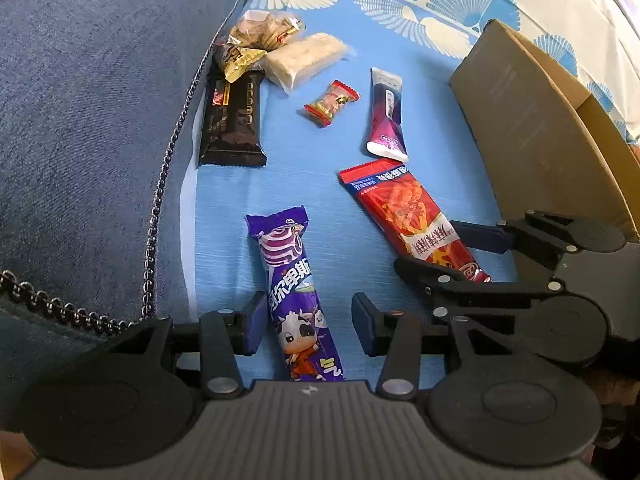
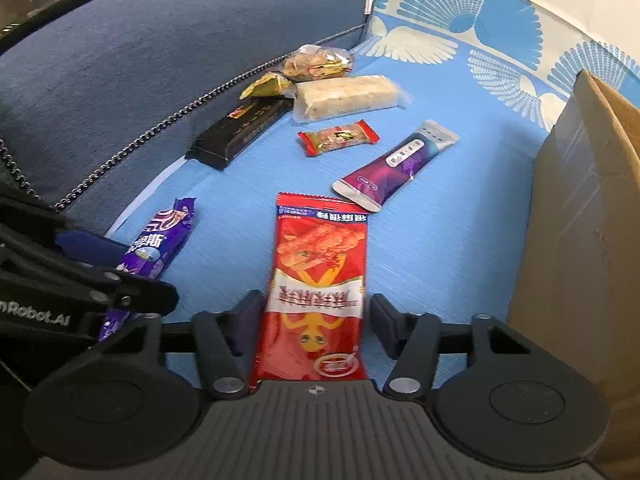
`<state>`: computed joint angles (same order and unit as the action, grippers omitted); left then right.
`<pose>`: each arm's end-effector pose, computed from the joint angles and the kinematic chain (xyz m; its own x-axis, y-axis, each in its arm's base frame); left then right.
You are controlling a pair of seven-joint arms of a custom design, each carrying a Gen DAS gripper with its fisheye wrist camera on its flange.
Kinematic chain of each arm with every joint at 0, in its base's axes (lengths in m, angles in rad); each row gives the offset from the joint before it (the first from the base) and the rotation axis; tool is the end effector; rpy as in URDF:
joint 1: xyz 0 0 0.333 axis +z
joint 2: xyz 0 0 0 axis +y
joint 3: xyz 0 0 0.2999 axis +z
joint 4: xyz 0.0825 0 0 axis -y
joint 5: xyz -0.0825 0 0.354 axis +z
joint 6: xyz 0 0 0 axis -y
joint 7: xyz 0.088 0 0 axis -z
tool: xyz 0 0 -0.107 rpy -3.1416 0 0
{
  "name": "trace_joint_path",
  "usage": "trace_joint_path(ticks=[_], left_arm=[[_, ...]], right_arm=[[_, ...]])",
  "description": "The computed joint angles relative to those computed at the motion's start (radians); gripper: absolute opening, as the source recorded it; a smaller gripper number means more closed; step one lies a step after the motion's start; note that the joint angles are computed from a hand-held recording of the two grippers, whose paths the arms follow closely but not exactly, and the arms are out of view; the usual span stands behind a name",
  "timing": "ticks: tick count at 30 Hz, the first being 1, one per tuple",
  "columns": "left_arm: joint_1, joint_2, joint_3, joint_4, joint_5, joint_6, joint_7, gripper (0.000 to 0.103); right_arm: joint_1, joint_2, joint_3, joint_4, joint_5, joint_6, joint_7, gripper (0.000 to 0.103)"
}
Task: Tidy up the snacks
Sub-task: 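Lower the left tool onto the purple cow-print candy bar while the right tool holds the red packet, then grasp the purple candy bar with the left tool while the right tool lifts the red packet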
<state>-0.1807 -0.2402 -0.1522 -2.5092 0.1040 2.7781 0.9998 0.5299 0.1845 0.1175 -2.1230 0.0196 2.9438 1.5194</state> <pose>0.4348 -0.1567 0.4274 0.1033 -0.9815 0.1611 -0.8699 -0.1677 -0.4639 0.4714 0.3515 0.4029 0.6238 -0.7816 -0.0054 -0.6299 -0.4985 -0.5956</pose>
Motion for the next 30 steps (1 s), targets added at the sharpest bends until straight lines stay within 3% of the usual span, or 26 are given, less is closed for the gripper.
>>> trace_joint_path(ticks=[4,5,13,17,19,22,30], left_arm=[[0.006,-0.004,-0.007,-0.006,0.018,0.010,-0.011,0.020],[0.012,-0.008,-0.013,-0.009,0.032,0.016,-0.027,0.018],[0.055,-0.026,-0.049,-0.021,0.166,0.042,-0.161,0.018],[0.013,-0.011,-0.007,-0.009,0.101,0.019,-0.110,0.022],[-0.004,-0.003,0.014,-0.004,0.047,0.009,-0.073,0.035],[-0.004,-0.003,0.018,-0.009,0.012,0.018,-0.052,0.036],[0.013,-0.003,-0.012,-0.003,0.058,0.006,-0.060,0.036]], right_arm=[[0.008,-0.008,-0.007,-0.014,-0.023,0.023,0.000,0.050],[0.009,-0.010,-0.008,-0.018,-0.027,0.027,0.001,0.049],[-0.009,-0.057,0.012,-0.057,0.012,0.063,-0.027,0.047],[-0.005,-0.071,0.006,-0.056,-0.021,0.008,-0.002,0.047],[-0.011,-0.072,0.013,-0.053,-0.010,-0.018,-0.004,0.048],[-0.016,-0.070,0.016,-0.051,-0.004,-0.030,0.006,0.051],[-0.017,-0.056,0.017,-0.051,-0.002,-0.007,0.012,0.054]])
